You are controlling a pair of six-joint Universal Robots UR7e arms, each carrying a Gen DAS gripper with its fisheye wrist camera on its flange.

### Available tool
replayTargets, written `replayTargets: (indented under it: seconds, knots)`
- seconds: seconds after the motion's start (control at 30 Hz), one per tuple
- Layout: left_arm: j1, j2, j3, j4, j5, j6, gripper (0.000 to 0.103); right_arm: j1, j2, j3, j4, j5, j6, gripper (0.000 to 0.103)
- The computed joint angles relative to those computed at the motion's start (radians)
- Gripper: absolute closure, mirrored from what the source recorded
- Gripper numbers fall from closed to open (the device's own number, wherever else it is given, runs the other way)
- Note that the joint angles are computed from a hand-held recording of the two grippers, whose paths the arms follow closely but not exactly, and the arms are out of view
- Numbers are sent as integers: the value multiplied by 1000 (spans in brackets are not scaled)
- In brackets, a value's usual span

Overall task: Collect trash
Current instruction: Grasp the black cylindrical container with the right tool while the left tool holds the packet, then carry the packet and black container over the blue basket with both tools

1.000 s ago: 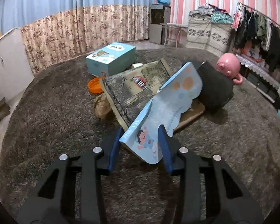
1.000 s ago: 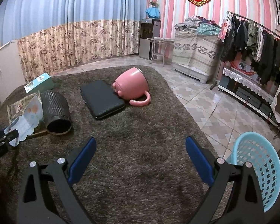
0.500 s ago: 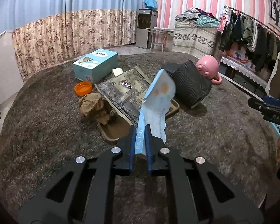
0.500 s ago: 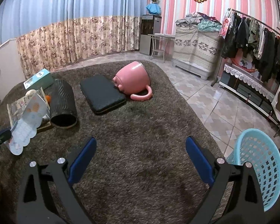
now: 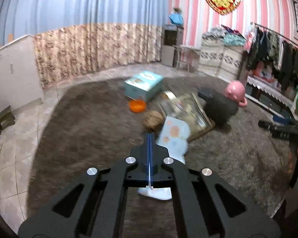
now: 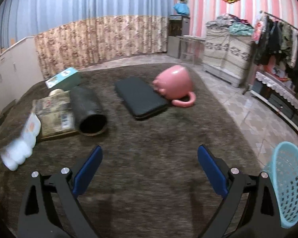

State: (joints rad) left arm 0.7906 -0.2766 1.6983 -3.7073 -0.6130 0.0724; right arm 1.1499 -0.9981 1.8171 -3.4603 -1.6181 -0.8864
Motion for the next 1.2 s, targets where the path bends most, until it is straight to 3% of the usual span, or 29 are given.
replayTargets:
  seconds: [0.07,0.23,0.3,0.37,0.5,0.57,0.6,0.63,0.73,0.93,1.0,1.03,1.2]
  knots:
    - [5,-17,17,-28,9,11,103,16,16,-11,13,-1,-10,9]
    - [49,-51,29,93,-27,-82,103,54,66,-50,47,-7,-43,9]
    - [57,-38,14,128,-29,-104,87,72,96,-83,71,-23,-51,9]
    - [61,-22,-3,146,-33,-123,48,87,131,-124,90,-48,-60,9]
    - [72,4,-42,205,-56,-130,33,99,175,-195,151,-74,-43,9]
    - [76,15,-60,239,-61,-137,26,95,177,-207,185,-50,-35,18]
    - [79,21,-71,254,-72,-136,25,96,179,-210,196,-53,-43,34]
    - [81,28,-83,265,-80,-132,23,95,179,-209,200,-54,-52,40]
    - [84,51,-131,299,-93,-115,16,83,158,-172,157,-9,-76,40]
    - [96,96,-242,428,-106,-98,17,59,44,-82,95,-4,-38,41]
    - [100,108,-277,480,-99,-100,31,47,4,-47,63,-15,-37,41]
    - [105,108,-288,509,-119,-106,44,38,-21,-26,42,-21,-34,41]
    - [93,119,-292,495,-88,-98,48,-32,-149,56,-19,28,25,42]
